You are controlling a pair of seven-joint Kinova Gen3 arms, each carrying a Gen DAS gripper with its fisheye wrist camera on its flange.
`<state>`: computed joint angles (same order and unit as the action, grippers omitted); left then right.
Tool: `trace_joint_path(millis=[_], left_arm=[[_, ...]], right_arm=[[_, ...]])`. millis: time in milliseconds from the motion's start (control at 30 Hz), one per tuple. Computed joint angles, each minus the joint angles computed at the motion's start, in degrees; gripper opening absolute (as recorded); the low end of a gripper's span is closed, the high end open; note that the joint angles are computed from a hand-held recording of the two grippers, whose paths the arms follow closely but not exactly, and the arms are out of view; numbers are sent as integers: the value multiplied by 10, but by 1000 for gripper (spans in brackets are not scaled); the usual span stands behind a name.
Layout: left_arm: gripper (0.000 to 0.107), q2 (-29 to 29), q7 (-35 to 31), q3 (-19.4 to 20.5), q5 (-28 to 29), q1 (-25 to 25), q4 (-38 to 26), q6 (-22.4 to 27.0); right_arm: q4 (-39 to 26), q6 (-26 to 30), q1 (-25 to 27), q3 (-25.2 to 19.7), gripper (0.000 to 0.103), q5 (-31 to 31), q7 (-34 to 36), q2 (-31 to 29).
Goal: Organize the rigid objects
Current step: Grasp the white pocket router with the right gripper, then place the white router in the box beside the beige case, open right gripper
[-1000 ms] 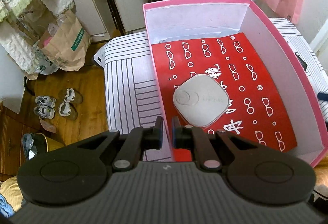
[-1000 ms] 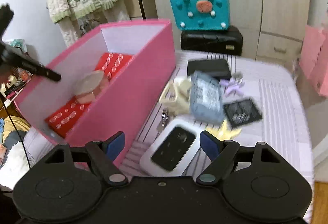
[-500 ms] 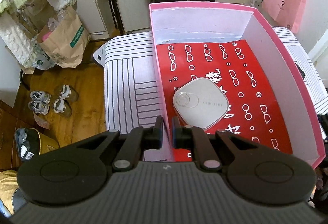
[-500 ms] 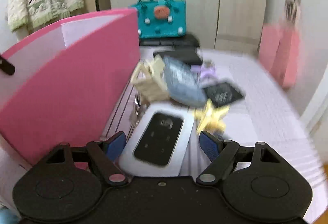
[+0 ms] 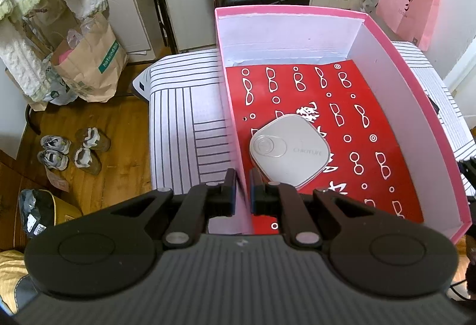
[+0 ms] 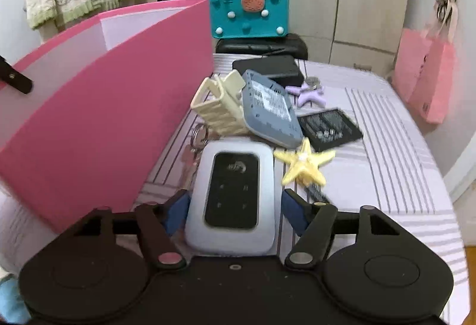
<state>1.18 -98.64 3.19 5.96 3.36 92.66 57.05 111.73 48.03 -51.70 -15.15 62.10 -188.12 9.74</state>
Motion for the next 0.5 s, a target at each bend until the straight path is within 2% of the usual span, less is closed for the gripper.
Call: trace_joint_path(millis=[33,67,500], left_arm=[[8,0,0,0,-1,0,-1,0],[8,0,-1,0,-1,0,0,0],[9,-6,-26,-6,22,-9,13,-11]], right_arm=[[4,-12,-4,10,72,10,-5,0],[5,-21,-2,10,65,10,-1,-2],[0,-62,64,-11,64,-121,137,-71]])
